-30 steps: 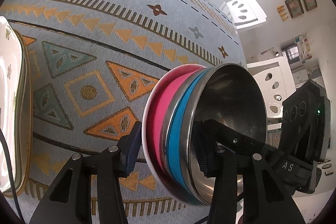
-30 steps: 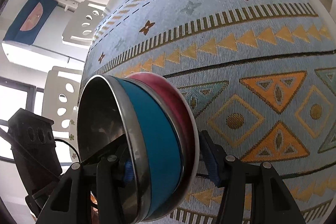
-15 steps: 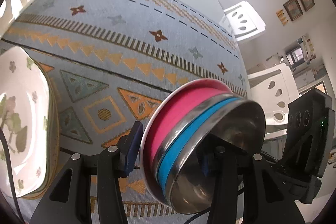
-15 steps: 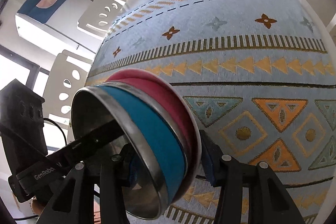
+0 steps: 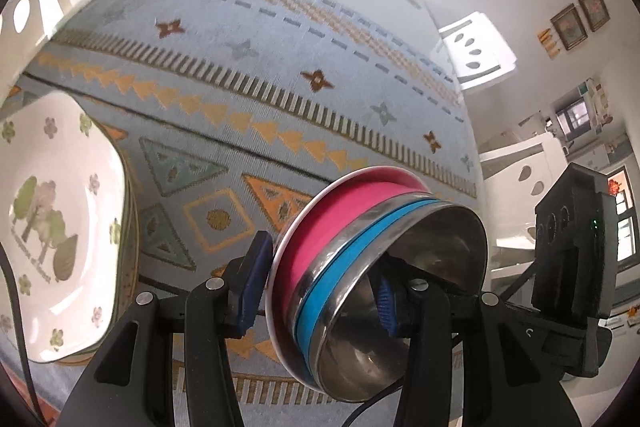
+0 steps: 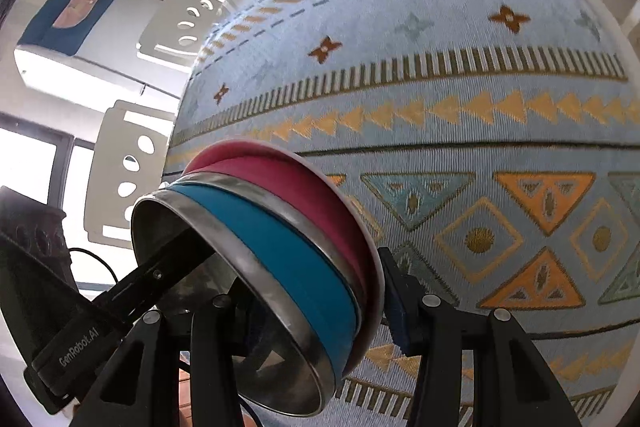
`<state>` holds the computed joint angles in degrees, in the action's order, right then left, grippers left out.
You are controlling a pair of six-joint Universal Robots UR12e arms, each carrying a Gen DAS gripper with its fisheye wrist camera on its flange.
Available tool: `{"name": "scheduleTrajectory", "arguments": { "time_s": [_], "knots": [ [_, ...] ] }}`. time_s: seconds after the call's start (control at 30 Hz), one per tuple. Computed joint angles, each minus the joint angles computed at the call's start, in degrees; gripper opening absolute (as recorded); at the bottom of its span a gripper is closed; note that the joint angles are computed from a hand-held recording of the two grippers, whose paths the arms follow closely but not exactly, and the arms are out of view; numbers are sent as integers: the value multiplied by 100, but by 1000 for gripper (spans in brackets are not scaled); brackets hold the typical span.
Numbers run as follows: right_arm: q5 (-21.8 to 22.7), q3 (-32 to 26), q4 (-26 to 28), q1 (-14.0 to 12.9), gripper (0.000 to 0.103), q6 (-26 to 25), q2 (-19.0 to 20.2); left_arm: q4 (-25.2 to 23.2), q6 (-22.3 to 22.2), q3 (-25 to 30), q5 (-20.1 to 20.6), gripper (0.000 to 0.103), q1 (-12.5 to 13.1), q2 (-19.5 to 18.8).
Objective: Organize plates and bowls
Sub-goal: 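Lift the bowl stack and carry it toward the plate stack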
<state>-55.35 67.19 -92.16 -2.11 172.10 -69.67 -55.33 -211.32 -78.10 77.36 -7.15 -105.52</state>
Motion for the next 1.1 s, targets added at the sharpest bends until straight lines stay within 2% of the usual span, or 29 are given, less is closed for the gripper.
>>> {"name": "scheduleTrajectory", "arguments": {
  "time_s": [0.07, 0.2, 0.3, 0.37, 0.5, 0.6, 0.67, 0.83, 1.1],
  "knots": [
    [-23, 19, -48, 7, 45, 62, 20, 18, 39, 0, 122, 43, -24, -26],
    [-208, -244, 57, 89, 47, 297, 210, -72, -14, 115, 70, 43, 28, -140],
    [-248, -435, 152, 139, 46, 223, 355, -152, -124, 125, -9, 45, 81, -167],
    [-269, -486, 308, 154, 51, 69, 385, 42, -252, -21, -166, 47, 124, -98],
    [-183, -202, 144, 122, 56, -145, 223, 245, -376, -227, -260, 49, 125, 24],
    [-35, 35, -139, 100, 56, -170, 118, 438, -643, -395, -358, 49, 130, 92],
    [-40, 53, -218, 111, 53, -216, 107, 558, -763, -464, -399, 48, 134, 112],
    [-301, 174, -536, 125, 45, -276, -19, 543, -725, -426, -59, 48, 17, 134],
    [-379, 218, -810, 120, 42, -264, -109, 761, -719, -386, 276, 48, -64, 166]
  ]
}}
